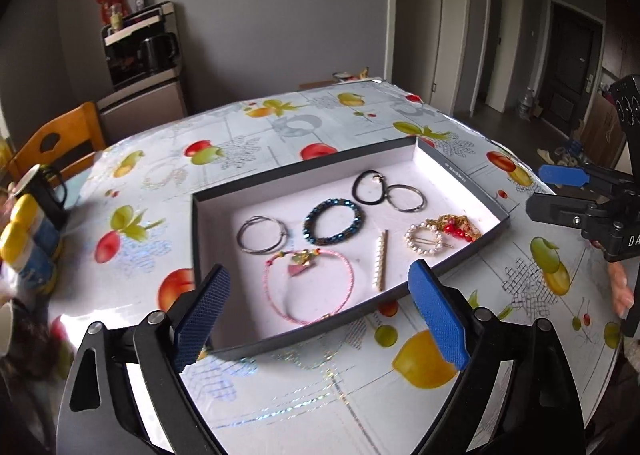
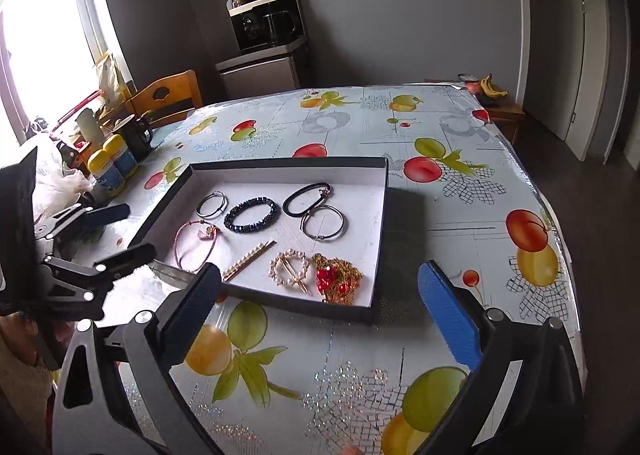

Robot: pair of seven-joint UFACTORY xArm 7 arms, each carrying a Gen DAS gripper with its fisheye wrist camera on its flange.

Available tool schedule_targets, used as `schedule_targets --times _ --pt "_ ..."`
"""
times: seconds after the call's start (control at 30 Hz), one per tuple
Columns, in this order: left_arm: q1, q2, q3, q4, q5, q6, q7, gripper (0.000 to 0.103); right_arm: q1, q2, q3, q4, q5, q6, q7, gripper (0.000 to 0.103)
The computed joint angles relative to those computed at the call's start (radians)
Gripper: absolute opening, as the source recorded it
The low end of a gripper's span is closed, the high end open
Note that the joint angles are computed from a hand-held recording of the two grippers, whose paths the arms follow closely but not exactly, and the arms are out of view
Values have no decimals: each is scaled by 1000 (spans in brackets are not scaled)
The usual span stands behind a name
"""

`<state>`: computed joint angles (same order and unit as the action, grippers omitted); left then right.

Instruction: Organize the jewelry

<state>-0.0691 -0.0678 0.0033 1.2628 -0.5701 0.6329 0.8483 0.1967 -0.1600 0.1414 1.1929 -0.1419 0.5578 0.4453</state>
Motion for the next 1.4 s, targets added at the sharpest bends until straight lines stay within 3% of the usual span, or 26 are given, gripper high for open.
schedule_targets --times 0.13,0.27,0.5,0.57,0.7,0.8,0.9,1.17,1.4 --pt "10 -87 24 -129 -34 -102 -34 97 -32 -46 58 -70 -190 12 149 97" --pt "-11 -160 36 -280 -17 -296 -84 98 -60 -69 119 -136 -390 -32 317 97" --pt "-134 -183 111 -345 -137 -388 -14 98 -70 -65 152 -165 -582 -89 509 97" --pt "-157 -179 125 -346 -167 -383 5 98 -54 -53 142 -156 -576 -72 494 97" --pt "-143 -166 102 -338 -130 -376 -50 99 -26 -44 115 -155 -536 -71 462 97" --pt "-153 -173 99 -352 -141 -424 -47 99 -26 -48 116 -160 -555 -77 474 97" --pt "-138 -181 73 -379 -68 -483 -107 99 -29 -55 122 -166 -584 -85 495 97" --pt "-380 -240 242 -449 -104 -641 19 99 -60 -84 140 -191 -644 -124 565 97" --pt "-424 -240 297 -447 -44 -631 -46 99 -76 -98 150 -202 -671 -137 599 97"
